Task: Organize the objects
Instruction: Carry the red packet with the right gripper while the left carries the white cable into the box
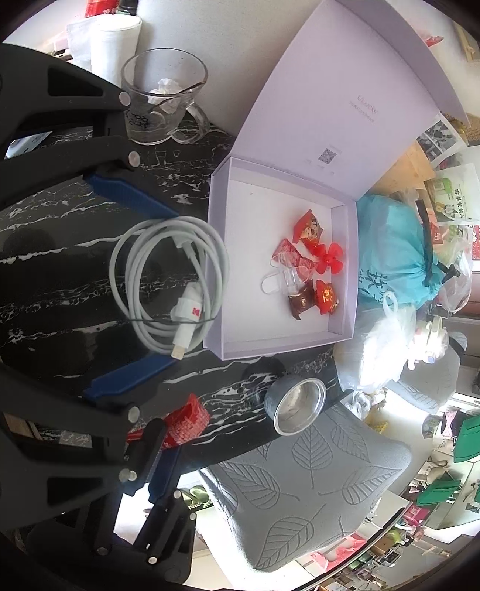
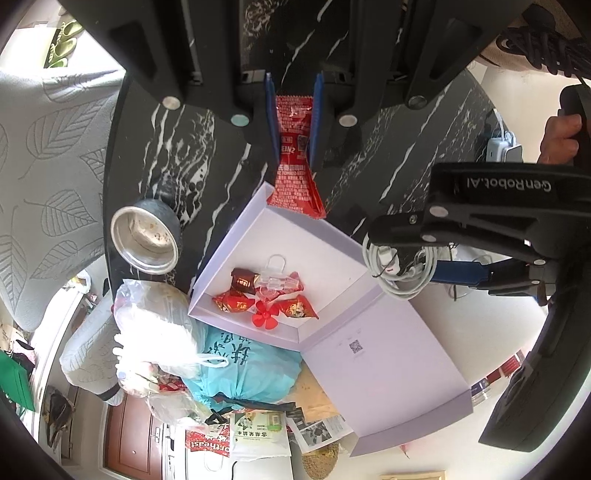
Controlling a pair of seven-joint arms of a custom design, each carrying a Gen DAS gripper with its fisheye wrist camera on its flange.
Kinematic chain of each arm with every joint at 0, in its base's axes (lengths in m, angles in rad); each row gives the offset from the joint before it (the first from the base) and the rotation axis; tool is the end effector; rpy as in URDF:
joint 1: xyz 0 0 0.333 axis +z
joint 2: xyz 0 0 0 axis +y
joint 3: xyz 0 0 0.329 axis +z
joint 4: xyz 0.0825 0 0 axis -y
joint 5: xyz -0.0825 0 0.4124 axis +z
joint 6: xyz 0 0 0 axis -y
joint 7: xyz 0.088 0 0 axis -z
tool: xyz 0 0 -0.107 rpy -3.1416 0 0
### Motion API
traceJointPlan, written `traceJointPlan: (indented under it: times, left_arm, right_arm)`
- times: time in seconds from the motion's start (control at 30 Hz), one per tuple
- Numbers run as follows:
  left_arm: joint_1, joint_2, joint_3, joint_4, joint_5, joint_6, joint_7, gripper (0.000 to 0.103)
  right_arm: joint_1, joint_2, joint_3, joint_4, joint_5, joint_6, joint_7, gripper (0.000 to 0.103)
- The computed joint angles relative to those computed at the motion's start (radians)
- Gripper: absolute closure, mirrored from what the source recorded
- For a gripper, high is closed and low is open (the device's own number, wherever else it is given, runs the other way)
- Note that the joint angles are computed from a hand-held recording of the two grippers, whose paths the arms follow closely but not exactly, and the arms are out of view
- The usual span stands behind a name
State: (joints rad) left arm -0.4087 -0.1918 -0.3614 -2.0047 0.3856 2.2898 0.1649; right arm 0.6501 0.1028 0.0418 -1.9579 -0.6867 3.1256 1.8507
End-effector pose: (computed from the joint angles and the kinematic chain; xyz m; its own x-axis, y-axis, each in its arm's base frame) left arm 0.4048 -0.4004 0.5930 0.3275 -0.8930 0.3087 -0.7549 -0.4438 -0.4829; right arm 0.4629 0.4532 0.5387 0.7271 -0.5922 0.3473 -0.0931 -0.5862 -0.8048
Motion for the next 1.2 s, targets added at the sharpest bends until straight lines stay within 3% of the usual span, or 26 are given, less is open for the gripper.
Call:
traceJointPlan:
  times: [0.53, 1.2]
  left_arm:
    - [0.042, 0.068, 0.065, -0.003, -0.129, 0.082, 0.189, 0.030]
    - [0.113, 0.176, 0.108, 0.057, -0.138, 0.137, 0.308, 0.030]
  right_arm:
    - [0.014, 0.184, 0.039, 0.290, 0.328, -0.171, -0.329, 0.088]
    - [0.065, 0.438, -0.010, 0.717, 0.498, -0.338, -0.478, 0.088]
